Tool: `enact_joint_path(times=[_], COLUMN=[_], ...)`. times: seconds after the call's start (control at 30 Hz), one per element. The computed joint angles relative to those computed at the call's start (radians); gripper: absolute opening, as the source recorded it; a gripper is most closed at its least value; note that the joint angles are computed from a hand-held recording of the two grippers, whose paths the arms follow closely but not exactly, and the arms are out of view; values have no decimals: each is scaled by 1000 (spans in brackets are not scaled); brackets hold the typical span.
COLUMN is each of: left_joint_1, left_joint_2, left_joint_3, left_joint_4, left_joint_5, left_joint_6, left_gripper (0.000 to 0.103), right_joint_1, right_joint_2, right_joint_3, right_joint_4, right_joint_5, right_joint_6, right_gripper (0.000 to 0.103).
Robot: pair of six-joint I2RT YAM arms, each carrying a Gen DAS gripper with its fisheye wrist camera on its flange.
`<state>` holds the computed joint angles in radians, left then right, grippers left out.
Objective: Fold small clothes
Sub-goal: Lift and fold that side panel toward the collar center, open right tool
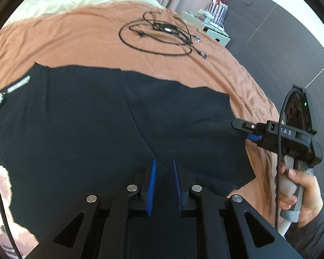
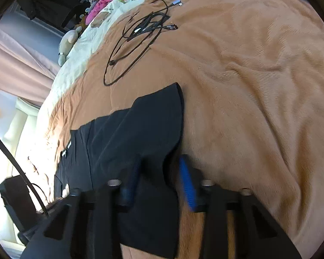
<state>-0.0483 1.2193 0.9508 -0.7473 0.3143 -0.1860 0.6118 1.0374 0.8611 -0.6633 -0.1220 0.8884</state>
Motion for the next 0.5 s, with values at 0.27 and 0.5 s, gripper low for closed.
enact_joint_path(times=[0.27,0.5], left_joint_1=[0,45], left_joint_2=[44,-45], left_joint_3=[-24,2], left_joint_4=[29,-39], left_joint_5=[10,25], left_joint_6=[0,14], left_gripper=[16,16], right_joint_1=[37,174], right_joint_2=[12,55], right_joint_3=[83,236], right_joint_4=[-25,-109], right_joint_5=[25,122], right_joint_6=[-23,-17], right_gripper=[1,1])
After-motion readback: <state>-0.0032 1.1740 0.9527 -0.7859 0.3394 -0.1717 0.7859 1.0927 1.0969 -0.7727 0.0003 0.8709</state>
